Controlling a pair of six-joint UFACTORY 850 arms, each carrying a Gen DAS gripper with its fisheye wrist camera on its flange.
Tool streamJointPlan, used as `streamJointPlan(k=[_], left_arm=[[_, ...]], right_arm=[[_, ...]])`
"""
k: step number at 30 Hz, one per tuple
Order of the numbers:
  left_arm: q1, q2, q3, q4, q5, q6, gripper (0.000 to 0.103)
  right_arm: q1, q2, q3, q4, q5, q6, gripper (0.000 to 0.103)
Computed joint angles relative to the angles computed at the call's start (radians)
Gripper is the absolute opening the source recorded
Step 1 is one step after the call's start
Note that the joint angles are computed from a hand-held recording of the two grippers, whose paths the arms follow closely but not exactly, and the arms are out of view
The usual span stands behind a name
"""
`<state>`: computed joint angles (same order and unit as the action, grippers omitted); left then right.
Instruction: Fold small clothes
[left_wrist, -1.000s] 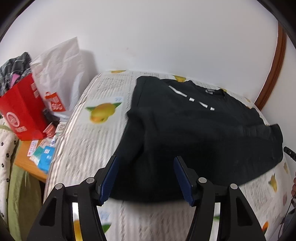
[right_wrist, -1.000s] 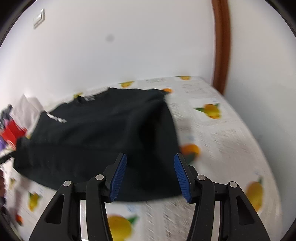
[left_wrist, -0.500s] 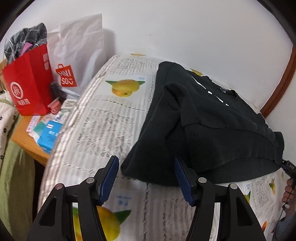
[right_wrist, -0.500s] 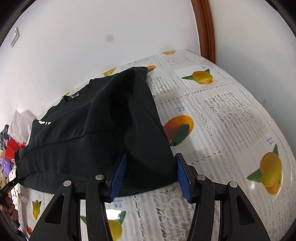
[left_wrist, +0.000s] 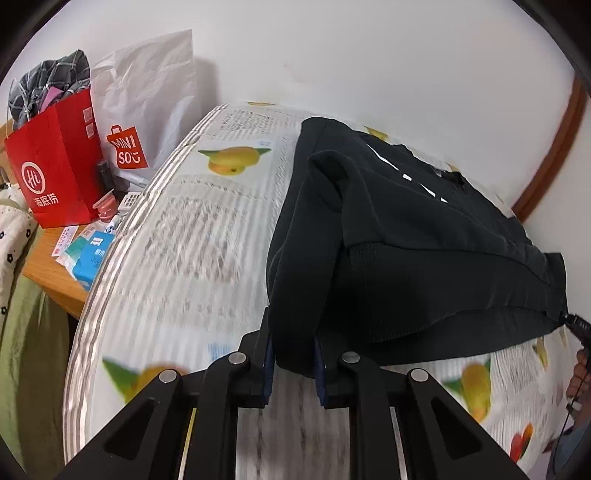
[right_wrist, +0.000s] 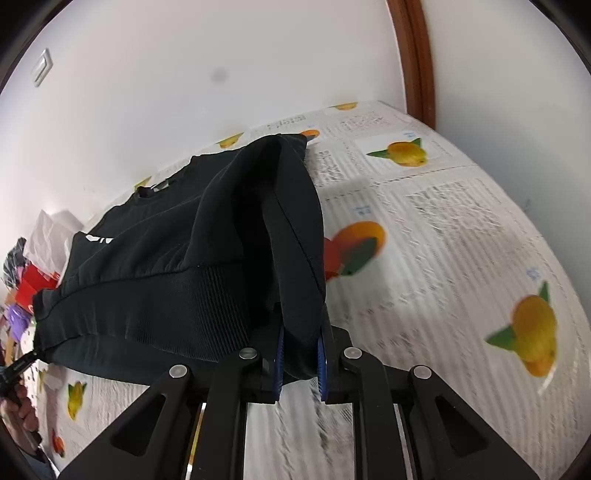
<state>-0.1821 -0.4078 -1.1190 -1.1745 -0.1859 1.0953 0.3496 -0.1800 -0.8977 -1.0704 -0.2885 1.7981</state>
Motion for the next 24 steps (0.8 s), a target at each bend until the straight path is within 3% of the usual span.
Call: streamJointPlan(k=[4,10,16,20,24], left_arm=[[-0.007,0.067,0.088,-0.057,0.011,0.070,0.016],[-0.023,0.177,0.230,-0.256,0.034,0.270,0.016],[-0.023,0.246,0.316,-0.276,0.023,0.289,0.017],[-0.031,0.272,0.354,-0.377,0.041,0.395,0.018],[-0.029,0.290,0.370,-0.364,0.041,0.370,0.021]], right_arm=[[0.023,0.061,0.061,0.001,-0.019,0.018,0.014],[0.081,0.161,0.158,0.014,-0.082,0.035,0.014],[0.157,0.239,0.227,0.070,-0.167,0.007,0.014],[0.200,0.266,0.250,0.076,-0.219,0.046,0.016],[0.261,0.285,0.247,0.098,-0.311,0.046,0.020]])
